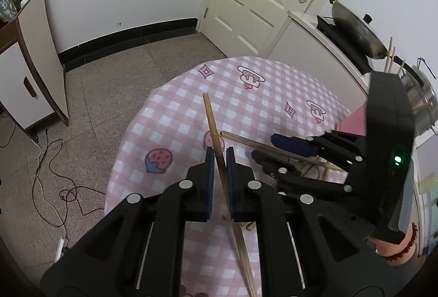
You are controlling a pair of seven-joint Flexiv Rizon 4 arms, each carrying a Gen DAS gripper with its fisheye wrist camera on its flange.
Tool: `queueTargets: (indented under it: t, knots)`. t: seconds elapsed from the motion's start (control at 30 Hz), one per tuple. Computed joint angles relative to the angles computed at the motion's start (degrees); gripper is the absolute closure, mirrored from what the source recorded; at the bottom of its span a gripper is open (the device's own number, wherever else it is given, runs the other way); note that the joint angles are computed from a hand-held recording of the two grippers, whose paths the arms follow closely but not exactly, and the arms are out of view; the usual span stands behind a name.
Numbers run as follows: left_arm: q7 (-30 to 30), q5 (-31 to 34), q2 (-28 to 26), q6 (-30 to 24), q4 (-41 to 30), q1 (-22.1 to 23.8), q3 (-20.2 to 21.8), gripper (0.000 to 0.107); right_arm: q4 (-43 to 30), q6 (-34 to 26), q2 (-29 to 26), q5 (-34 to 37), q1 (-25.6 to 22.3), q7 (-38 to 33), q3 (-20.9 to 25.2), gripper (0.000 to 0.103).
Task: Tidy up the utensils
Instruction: 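Close the left gripper on one chopstick while the right gripper closes on another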
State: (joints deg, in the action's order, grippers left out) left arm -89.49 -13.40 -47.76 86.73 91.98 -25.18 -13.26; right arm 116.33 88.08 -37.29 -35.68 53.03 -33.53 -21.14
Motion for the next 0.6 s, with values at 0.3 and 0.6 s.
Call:
queueTargets:
  t: [0.3,0.6]
  knots:
    - [0.74,-0.35,-0.94,-0.5,-1.25,0.84,-1.33,0.098,-5.33,-6.09,-1.3,-0.28,-9.39,-4.43,10.87,0.09]
    - [-0.23,-0.29,0.33,0.02,-0.06,-0.72,0.59,0.098,-2.06,-4.54,1.46,-4.52,-7.97,0.38,8.69,0.098]
